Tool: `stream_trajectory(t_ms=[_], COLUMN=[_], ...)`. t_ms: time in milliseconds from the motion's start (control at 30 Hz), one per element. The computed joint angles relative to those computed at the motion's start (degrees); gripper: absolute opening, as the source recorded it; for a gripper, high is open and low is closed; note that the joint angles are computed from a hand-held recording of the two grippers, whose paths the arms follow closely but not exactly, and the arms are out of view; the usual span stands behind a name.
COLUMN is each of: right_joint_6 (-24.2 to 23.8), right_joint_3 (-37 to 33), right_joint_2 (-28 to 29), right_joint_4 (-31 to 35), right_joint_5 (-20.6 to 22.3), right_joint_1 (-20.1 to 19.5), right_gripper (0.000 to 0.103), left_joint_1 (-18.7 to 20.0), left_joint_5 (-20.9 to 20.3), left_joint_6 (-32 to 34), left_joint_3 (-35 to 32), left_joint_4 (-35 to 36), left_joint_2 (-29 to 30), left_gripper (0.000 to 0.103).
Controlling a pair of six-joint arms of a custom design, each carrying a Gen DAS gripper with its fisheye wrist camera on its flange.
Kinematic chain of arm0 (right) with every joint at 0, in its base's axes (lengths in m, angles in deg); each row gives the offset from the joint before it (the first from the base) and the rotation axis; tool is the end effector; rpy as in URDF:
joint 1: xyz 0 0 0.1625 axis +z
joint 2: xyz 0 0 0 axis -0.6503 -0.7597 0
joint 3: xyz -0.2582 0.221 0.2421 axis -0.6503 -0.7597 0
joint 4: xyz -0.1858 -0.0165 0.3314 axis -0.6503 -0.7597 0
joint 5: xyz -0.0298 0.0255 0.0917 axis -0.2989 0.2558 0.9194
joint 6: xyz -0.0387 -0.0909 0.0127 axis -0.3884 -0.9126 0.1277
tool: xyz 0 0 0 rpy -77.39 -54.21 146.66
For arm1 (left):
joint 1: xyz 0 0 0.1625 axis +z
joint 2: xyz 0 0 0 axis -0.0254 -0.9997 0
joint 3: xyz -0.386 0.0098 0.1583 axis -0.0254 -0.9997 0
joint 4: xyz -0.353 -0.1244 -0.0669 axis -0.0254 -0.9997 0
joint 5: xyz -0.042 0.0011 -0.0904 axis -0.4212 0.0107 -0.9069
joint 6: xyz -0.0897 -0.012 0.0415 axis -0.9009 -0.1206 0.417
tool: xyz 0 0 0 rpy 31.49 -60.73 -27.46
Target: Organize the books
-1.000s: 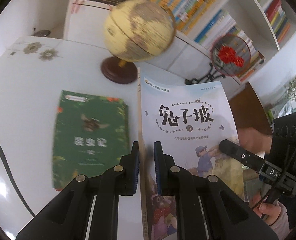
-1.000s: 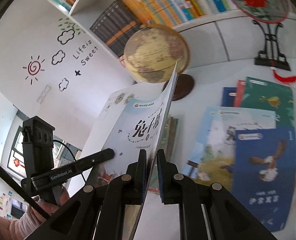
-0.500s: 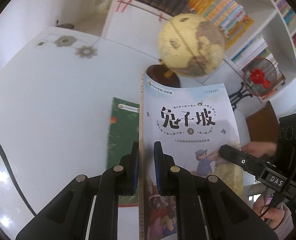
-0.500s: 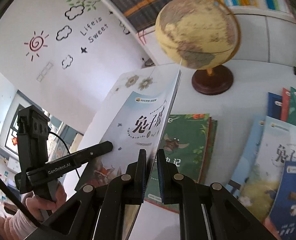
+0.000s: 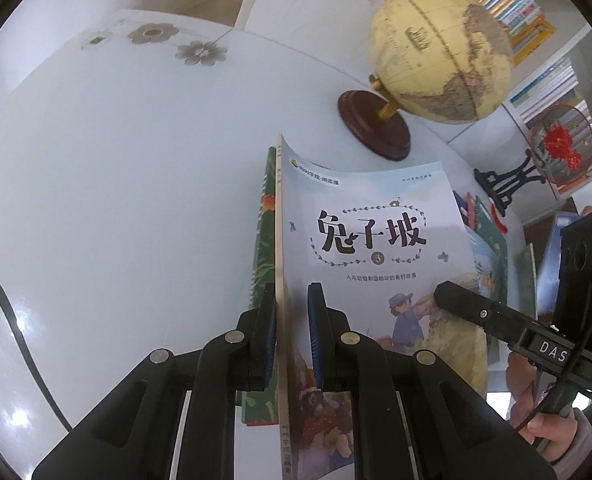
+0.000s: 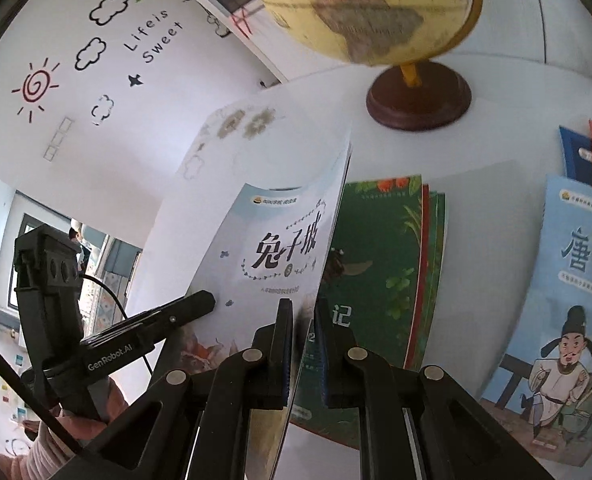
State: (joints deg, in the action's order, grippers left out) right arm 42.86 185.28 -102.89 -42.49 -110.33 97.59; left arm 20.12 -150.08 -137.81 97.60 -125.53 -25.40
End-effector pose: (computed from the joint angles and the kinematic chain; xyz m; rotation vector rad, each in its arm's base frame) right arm 0.0184 -0.2122 0.3108 0.0182 -2.8119 0.5426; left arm -0.3273 -0.2901 0.0068 0.3211 2.7604 -0.3680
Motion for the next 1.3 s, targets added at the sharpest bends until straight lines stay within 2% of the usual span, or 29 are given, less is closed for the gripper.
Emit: stream_trajectory(t_ms=[233,300,367,400,467,567,600,700,833,867,1000,1067,1300], right_joint_6=[2.26,3.24,3.52,4.0,4.07,5.05,5.24,5.62,5.35,5.42,6.22,6.63,9.37], right_joint_3=[0.88,1.34,1.44,1.37,1.1,1.19,1.48,1.53,1.16,1.35,1.26,1.37,1.3], right_joint_2=[5.65,7.32,7.9,8.24,8.84,9.8,10.1,10.33,9.48,9.59,8.38,8.13,7.61], right_joint_4=[-4.59,-7.05,-7.7,-7.93,-7.96,-8.98,-10.17,-10.7,-9.7,-10.08,-9.01,-9.04,-8.74], right_joint_5=[-3.3,-5.44,-5.65,-5.89,-6.47,-7.94,-9.07,-11.2,-11.01,-11.12,-11.28,-11.47,-12.16], right_joint_1=[1.3,2.13,1.47,1.11,0.62,2.16,3.45,5.27,5.72,5.97,7.06,7.76,11.58], right_gripper=[0.014,0.017,0.02,0.024,0.032,0.053,0.054,0.055,0.056,0.056,0.056,0.056,0.056], left_joint_1=[0.78,1.13,1.38,1.43,1.66,2.46,2.55,2.23,1.97,1.91,0.9,0.06,-0.78], left_joint_5=[0.05,-0.26,-0.73,-0.84,-1.04,-2.78,-3.01,-2.33,-2.06,-1.94,-0.81,0.4,0.93], left_joint_6=[-0.22,-0.29,-0.16,-0.16,-0.56,-0.71,-0.93,-1.4,-1.98,-2.27,-3.25,-3.45,-4.17], left_joint_3=[-0.6,-0.87,-1.16,-1.53,-2.58,-3.11,-3.31,-4.1,-3.98,-4.01,-3.04,-2.74,-2.79], left_joint_4=[2.74,3.62,4.58,5.65,8.75,9.41,9.8,12.18,12.42,12.87,12.53,12.75,14.34], left_joint_2=[0.18,0.28,0.48,0.62,0.91,1.08,1.09,0.92,0.22,0.01,-1.31,-1.96,-3.12], left_gripper=[0.01,0.014,0.019,0.024,0.028,0.028,0.029,0.034,0.034,0.038,0.062,0.067,0.068])
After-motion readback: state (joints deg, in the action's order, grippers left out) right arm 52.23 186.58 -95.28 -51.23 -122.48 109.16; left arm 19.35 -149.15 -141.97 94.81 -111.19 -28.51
